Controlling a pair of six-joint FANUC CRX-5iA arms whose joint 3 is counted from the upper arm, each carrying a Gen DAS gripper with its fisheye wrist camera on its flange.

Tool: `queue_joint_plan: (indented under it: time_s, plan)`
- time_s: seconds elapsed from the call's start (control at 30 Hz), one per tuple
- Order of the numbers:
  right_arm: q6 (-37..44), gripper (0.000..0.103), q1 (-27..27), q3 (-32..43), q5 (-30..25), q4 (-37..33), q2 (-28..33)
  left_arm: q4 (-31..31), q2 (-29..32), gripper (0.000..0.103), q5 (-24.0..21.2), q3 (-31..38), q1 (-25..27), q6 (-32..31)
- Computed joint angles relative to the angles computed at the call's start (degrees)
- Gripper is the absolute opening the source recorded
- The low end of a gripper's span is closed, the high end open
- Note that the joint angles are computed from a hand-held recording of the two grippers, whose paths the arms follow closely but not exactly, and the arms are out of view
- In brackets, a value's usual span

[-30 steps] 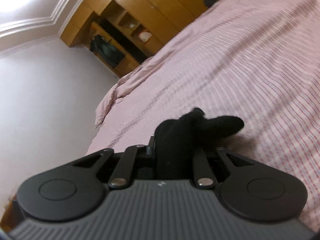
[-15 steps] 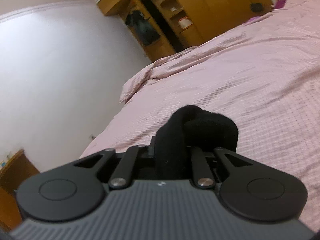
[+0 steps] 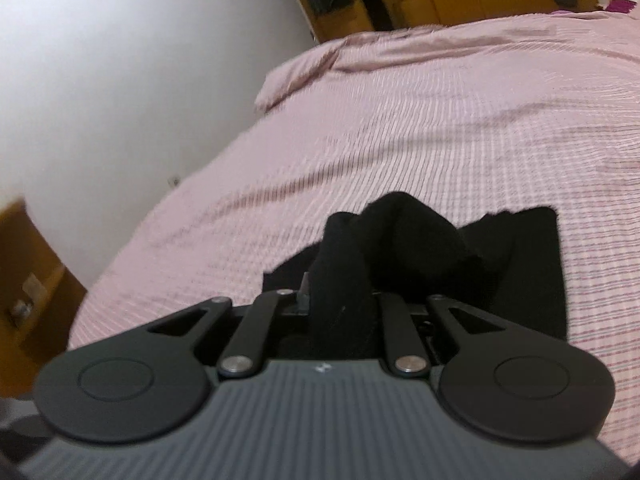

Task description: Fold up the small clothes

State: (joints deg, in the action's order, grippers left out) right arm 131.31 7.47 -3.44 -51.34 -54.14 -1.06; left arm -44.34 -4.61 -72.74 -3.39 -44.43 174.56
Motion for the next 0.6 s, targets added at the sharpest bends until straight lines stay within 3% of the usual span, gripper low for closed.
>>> queue_joint_plan:
  time_s: [0.23,0.4,0.5,0.53,0.6]
  plan:
    - [0.7,0.014,4.0,-2.3,2.4,2.4,-3.1,-0.4,-2.2,0.091,-0.4,-2.4,0.1,2.6]
    - [-3.1,0.018,10.6,-4.5,6.0,11.8,-3.9,-0.4,-2.8,0.091,-0.9,-2.9,0.3,3.5]
    - [-1.7,0.031,11.0,-6.2,6.9,11.0,-5.8,-0.8,-2.9,0.091,-1.7,-2.8,-0.3,3.7]
    - [-0.7,0.038,10.1,-5.8,5.2,9.5,-6.1,-1.0,-2.9,0.091,-2.0,-2.7,-0.5,3.7]
    - [1.7,0.04,7.8,-4.9,1.2,6.2,-6.3,-1.2,-2.9,0.091,-2.6,-2.4,-0.7,3.8]
